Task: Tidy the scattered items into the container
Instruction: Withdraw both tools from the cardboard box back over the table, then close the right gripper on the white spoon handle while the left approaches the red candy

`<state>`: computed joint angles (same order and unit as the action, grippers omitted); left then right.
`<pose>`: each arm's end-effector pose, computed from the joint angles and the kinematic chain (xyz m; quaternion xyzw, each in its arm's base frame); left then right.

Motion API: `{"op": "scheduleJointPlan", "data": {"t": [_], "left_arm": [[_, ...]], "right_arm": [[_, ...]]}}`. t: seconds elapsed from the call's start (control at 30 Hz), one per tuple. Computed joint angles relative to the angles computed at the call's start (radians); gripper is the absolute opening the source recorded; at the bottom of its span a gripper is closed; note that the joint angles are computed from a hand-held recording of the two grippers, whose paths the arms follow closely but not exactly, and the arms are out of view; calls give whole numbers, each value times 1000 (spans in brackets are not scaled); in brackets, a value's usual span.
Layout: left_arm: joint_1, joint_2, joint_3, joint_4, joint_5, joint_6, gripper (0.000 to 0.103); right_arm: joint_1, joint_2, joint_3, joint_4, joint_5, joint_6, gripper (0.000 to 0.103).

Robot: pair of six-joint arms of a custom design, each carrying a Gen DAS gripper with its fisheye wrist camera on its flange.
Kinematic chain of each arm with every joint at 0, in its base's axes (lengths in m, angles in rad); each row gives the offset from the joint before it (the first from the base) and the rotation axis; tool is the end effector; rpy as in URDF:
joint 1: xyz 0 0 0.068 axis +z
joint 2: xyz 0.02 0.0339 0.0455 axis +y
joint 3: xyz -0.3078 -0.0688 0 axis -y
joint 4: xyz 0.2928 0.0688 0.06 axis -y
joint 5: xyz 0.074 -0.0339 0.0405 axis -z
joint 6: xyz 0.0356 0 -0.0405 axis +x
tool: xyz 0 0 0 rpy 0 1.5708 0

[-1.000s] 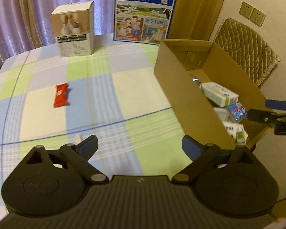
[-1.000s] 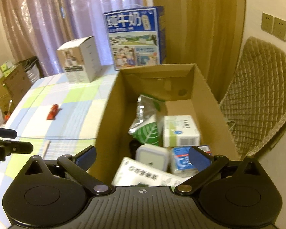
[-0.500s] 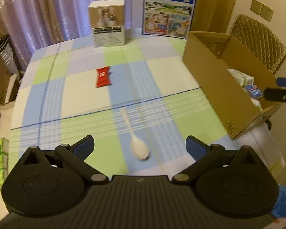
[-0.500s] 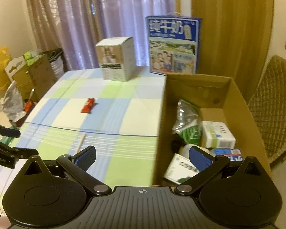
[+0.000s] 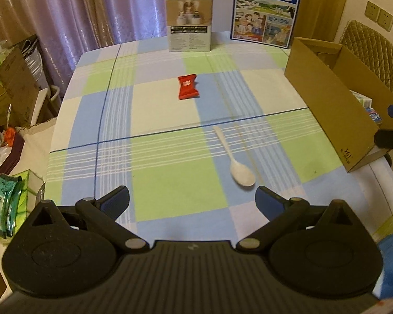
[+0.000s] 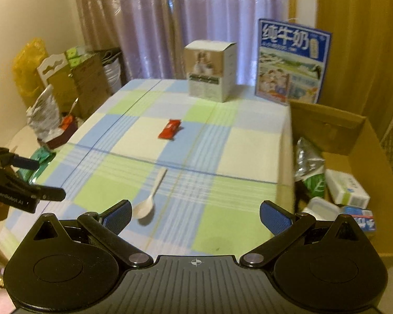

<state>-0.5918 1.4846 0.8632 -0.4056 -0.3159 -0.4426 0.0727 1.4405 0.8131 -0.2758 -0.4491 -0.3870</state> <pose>0.2737 -0.1706 0.2062 0.0288 0.9518 0.0006 0.3054 0.3160 0.0385 0.2121 -0.2809 0.8802 0.1578 0.3484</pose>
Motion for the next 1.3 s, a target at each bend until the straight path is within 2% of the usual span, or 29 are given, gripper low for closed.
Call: {"op": "scheduleJointPlan", "data": {"t": [0.53, 0.87, 1.13, 1.3], "left_arm": [[89, -16, -90, 76, 48, 43, 101], [146, 50, -118, 178, 79, 124, 101], [205, 104, -144, 263, 118, 148, 101], [236, 136, -150, 312, 145, 157, 101]], "right_arm": [[157, 96, -37, 80, 79, 86, 101], [263, 258, 25, 148, 135, 133, 101], [318, 413, 94, 211, 160, 187, 100], [336, 496, 128, 259, 170, 228, 85]]}}
